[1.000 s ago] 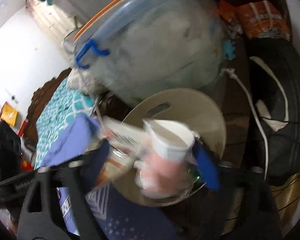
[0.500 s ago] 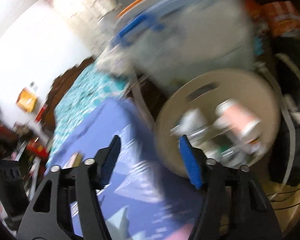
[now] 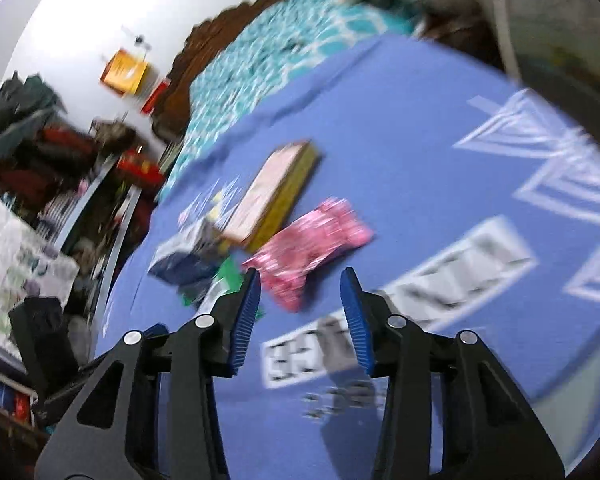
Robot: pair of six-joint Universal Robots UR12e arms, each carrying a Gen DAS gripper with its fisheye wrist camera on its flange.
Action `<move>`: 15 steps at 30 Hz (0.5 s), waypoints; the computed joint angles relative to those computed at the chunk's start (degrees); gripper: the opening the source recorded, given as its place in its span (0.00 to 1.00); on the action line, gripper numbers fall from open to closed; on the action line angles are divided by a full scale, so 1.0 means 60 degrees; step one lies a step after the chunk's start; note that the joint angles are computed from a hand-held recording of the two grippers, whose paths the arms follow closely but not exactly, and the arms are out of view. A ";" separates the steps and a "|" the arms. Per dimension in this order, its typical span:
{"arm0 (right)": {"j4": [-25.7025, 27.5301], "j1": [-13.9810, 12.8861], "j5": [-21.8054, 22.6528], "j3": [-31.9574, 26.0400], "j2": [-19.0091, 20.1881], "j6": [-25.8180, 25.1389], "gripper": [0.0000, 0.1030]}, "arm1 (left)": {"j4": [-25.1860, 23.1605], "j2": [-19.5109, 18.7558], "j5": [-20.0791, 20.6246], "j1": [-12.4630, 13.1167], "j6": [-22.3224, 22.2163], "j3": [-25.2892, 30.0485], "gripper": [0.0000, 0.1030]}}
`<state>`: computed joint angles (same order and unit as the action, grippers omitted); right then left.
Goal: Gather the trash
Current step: 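Move both open tools back toward the bed, then grasp the green-white wrapper with left tool while right tool grasps the pink wrapper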
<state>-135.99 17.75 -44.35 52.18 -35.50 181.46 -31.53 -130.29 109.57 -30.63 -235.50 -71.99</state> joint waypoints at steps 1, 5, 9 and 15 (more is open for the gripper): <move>0.0227 0.0081 0.0006 -0.0114 0.0062 -0.0085 0.41 | 0.0123 0.0078 -0.0079 0.0044 -0.0132 -0.0179 0.53; 0.0675 0.0324 -0.0123 -0.0503 0.0294 -0.0306 0.40 | 0.0508 0.0189 -0.0341 0.0137 -0.0306 -0.0539 0.53; 0.0830 0.0493 -0.0382 -0.0985 0.0527 -0.0423 0.39 | 0.0961 0.0185 -0.0865 0.0244 -0.0350 -0.0708 0.53; 0.1022 0.0568 -0.0247 -0.1040 0.0571 -0.0670 0.23 | 0.1212 -0.0024 -0.1001 0.0275 -0.0158 -0.0474 0.60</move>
<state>-129.85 21.16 -45.84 45.94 -32.07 177.44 -24.25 -130.44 103.57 -28.98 -236.45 -74.83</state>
